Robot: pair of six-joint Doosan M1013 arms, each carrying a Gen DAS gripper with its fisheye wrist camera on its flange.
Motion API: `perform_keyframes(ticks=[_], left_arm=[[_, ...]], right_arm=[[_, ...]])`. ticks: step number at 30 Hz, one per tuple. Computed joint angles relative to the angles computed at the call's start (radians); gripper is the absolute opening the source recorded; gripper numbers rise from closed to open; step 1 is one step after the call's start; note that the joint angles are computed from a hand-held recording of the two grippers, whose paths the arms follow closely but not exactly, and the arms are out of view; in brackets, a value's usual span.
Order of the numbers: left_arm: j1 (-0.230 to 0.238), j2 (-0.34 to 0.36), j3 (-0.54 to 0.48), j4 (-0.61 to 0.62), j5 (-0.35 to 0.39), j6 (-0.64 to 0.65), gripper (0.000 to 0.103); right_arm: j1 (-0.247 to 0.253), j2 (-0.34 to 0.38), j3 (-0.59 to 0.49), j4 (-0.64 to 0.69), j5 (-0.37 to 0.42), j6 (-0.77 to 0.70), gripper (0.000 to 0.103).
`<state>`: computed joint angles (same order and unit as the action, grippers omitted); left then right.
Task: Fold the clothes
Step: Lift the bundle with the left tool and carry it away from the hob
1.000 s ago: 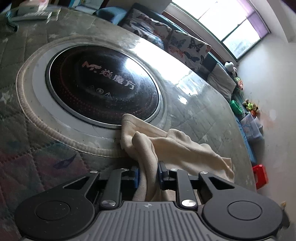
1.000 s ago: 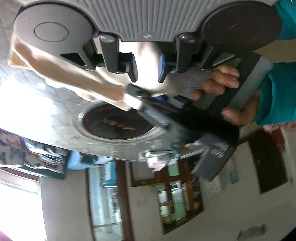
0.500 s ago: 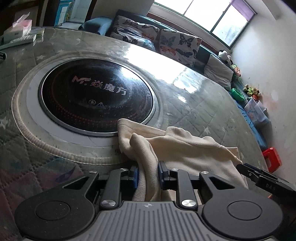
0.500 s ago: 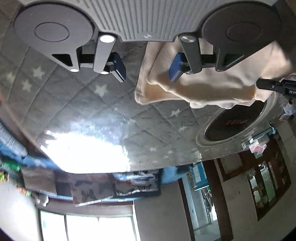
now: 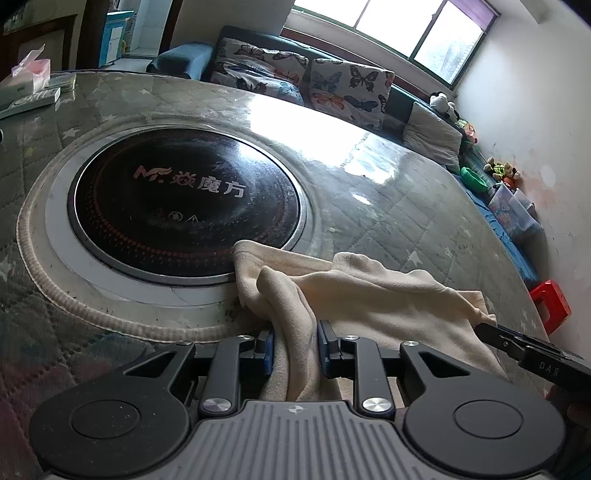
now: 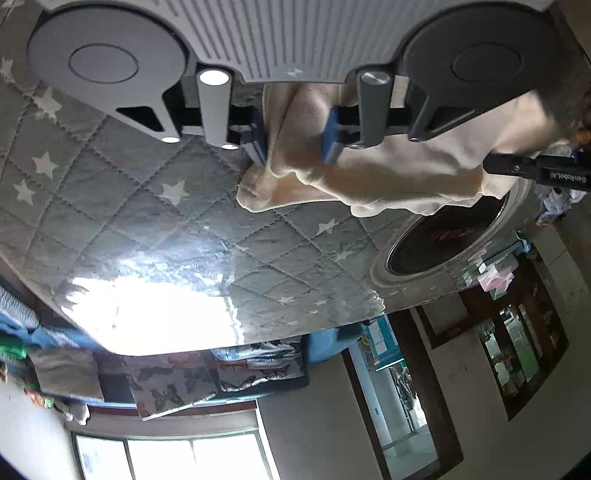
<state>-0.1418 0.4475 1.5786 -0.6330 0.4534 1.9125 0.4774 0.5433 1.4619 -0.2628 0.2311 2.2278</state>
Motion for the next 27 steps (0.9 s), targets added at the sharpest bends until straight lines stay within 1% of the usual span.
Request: perform_keyframes(ticks=[1,3,5,7,10,11,13,15,17,20,22,27], left_arm=[[-0.001,0.0,-0.001,0.003,-0.001,0.005,0.023],[-0.006,-0.002,-0.003,0.007,-0.005,0.029,0.02],[-0.012,-0.005,-0.008,-0.015,-0.011,0.088,0.019],[-0.019,-0.005,-0.018,-0.053,-0.012,0.159,0.019],[-0.033,0.001,-0.043,-0.117,0.0,0.26,0.018],[-0.04,0.006,-0.054,-0.127,0.006,0.28,0.018],[-0.06,0.018,-0.078,-0.144,0.014,0.32,0.017],[-0.079,0.034,-0.103,-0.167,0.03,0.35,0.017],[-0.099,0.05,-0.13,-0.187,0.047,0.376,0.017],[-0.127,0.076,-0.166,-0.205,0.068,0.4,0.017],[-0.144,0.092,-0.188,-0.22,0.085,0.422,0.017],[-0.176,0.129,-0.231,-0.234,0.12,0.444,0.017]], right_arm=[[0.0,0.0,-0.001,0.013,0.001,-0.012,0.015],[0.002,-0.005,0.005,-0.009,-0.011,0.006,0.011],[0.006,-0.014,0.018,-0.108,-0.032,0.104,0.011],[0.009,-0.027,0.034,-0.273,-0.05,0.27,0.01],[0.013,-0.053,0.06,-0.592,-0.047,0.578,0.01],[0.014,-0.06,0.067,-0.675,-0.041,0.657,0.01],[0.013,-0.076,0.078,-0.803,-0.008,0.777,0.01],[0.01,-0.093,0.091,-0.891,0.035,0.858,0.01],[0.004,-0.108,0.102,-0.94,0.08,0.894,0.01],[-0.007,-0.126,0.114,-0.956,0.155,0.899,0.01],[-0.016,-0.134,0.119,-0.949,0.201,0.886,0.01],[-0.038,-0.14,0.127,-0.898,0.286,0.827,0.01]])
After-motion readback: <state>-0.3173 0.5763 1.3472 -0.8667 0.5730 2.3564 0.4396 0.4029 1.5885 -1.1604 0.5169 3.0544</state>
